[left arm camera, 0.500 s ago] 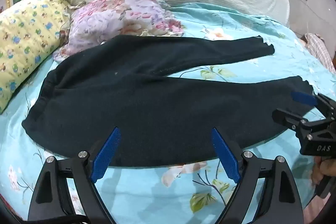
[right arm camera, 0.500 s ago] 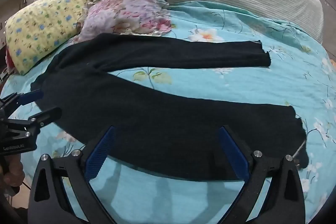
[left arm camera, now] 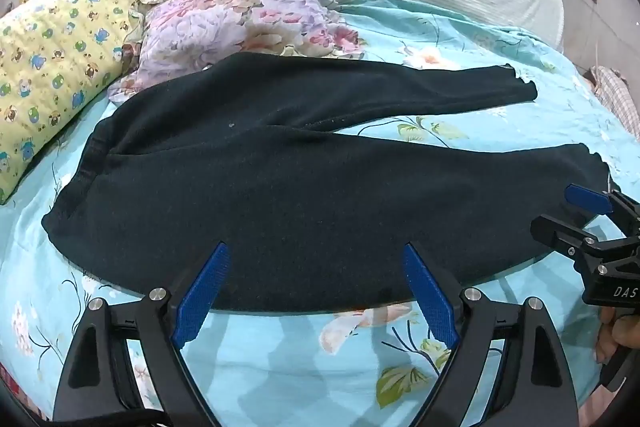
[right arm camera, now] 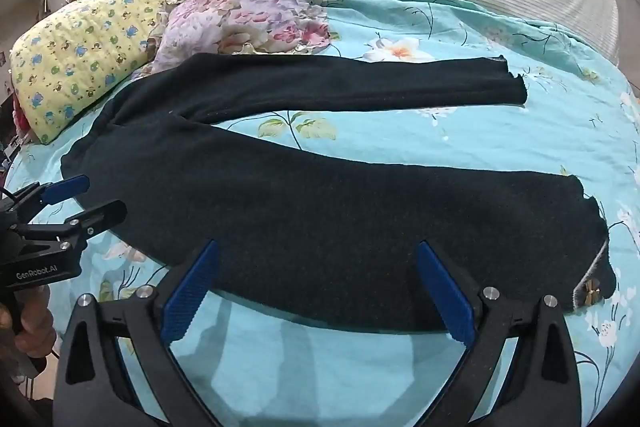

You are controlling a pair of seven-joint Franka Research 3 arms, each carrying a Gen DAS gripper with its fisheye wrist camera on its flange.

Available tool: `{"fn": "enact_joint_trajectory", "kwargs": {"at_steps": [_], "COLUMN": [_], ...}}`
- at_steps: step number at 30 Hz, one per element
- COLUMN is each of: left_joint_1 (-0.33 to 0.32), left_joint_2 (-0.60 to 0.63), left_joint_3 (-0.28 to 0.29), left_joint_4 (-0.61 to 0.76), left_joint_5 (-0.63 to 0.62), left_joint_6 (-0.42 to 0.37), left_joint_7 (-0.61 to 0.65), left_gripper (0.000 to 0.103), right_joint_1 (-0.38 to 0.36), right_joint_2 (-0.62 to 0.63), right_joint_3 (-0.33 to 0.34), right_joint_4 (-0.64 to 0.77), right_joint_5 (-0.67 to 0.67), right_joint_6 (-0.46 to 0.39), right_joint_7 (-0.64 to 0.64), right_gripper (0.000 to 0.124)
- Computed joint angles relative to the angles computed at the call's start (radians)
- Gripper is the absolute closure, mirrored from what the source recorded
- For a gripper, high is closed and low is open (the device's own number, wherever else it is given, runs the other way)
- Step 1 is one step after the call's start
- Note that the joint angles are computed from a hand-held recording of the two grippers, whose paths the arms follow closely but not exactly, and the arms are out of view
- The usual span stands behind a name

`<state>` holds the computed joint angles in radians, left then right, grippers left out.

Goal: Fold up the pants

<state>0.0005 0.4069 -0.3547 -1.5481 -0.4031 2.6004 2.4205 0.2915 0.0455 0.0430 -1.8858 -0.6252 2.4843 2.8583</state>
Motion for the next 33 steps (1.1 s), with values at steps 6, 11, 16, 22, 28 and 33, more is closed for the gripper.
{"fn": "enact_joint_trajectory", "kwargs": {"at_steps": [6,11,16,22,28,33], "left_joint_1": [0.009,0.003,0.008,0.009,0.006,0.008], "left_joint_2": [-0.009,-0.002,0.003,0.001,0.005,0.007], "left_joint_3": [-0.01,-0.002,-0.007,-0.009,-0.005,-0.007], "left_joint_4": [-0.021,-0.007,-0.003,-0.011,-0.003,-0.002], "left_joint_5": [-0.018,-0.012,-0.019,-0.023,-0.02,-0.023], "left_joint_6": [0.018,0.005,0.0,0.005,-0.002,-0.004], "left_joint_7": [0.025,0.011,0.022,0.029,0.022,0.027], "left_gripper": [0.014,0.014,0.014,0.014,0.014,0.014], "right_joint_1": [0.007,0.006,0.008,0.009,0.011,0.012], "right_joint_2": [0.007,0.005,0.007,0.007,0.009,0.008], "right_joint_3": [0.001,-0.002,-0.001,-0.001,-0.001,-0.002], "right_joint_4": [0.017,0.01,0.011,0.011,0.012,0.01], "right_joint_5": [-0.006,-0.012,-0.02,-0.022,-0.025,-0.031], "right_joint_6": [-0.017,-0.01,-0.014,-0.012,-0.015,-0.015], "right_joint_7": [0.008,0.012,0.022,0.024,0.03,0.037], "right_gripper": [0.026,0.026,0.026,0.026,0.026,0.026]}}
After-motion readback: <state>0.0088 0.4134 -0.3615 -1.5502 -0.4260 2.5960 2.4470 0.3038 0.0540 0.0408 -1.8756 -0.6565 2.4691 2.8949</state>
